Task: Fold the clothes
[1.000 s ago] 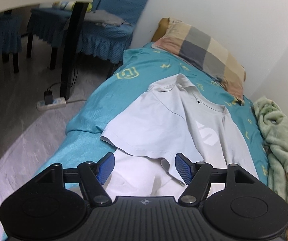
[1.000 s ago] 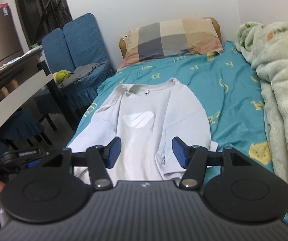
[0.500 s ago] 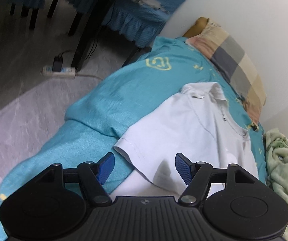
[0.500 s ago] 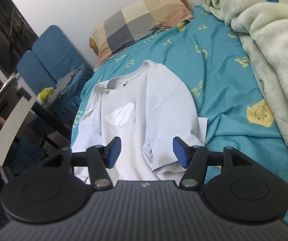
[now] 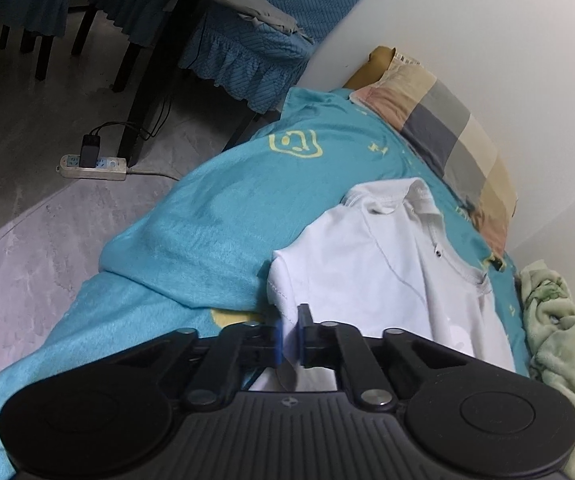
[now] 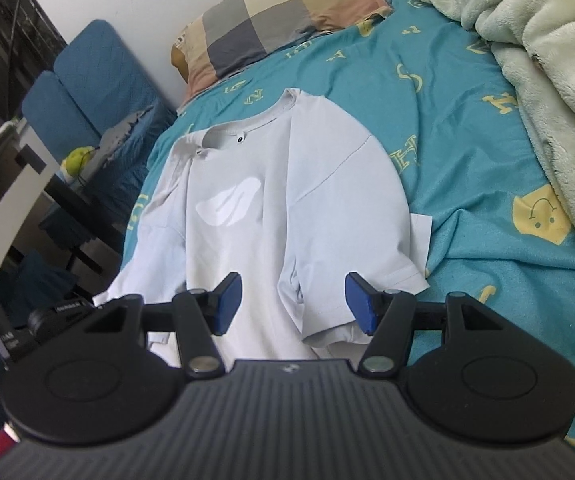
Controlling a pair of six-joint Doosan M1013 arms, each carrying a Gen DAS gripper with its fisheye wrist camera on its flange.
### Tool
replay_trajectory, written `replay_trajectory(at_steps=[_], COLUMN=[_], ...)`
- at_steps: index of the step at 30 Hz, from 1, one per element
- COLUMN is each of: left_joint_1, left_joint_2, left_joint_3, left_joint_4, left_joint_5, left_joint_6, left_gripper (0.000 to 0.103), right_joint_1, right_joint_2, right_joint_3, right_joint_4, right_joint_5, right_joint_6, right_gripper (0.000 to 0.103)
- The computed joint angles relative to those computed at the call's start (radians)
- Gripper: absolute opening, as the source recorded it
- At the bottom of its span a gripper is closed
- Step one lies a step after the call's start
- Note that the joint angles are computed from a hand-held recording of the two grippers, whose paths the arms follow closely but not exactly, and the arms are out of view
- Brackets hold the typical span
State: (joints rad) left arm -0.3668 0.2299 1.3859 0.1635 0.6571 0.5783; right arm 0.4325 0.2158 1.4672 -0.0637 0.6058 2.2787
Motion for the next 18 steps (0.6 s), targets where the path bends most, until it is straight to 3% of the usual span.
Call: replay_trajectory(at_steps=[5, 10, 18], left_joint_1=[0.021, 0.063, 0.123], left_joint_2=[0.015, 0.075, 0.292], left_joint_3=[-0.065, -0.219, -0.601], left_joint_4=[-0.021, 0.044, 0.176], left_joint_5=[0.018, 0.047, 0.316], left_joint_6=[0.067, 0.166, 0.275], left_gripper=[0.004, 0.003, 0.003], right_joint_1=[0.01, 0.017, 0.03], right_joint_2=[-0.002, 0.008, 0.05], right_joint_3=[-0.002, -0.011, -0.042], right_joint_4=[-0.059, -0.107, -0.246], right_joint_5=[0.019, 0.037, 0.02], right_joint_6=[0.033, 0.049, 0.141], right_gripper=[0.061, 0.061, 0.06])
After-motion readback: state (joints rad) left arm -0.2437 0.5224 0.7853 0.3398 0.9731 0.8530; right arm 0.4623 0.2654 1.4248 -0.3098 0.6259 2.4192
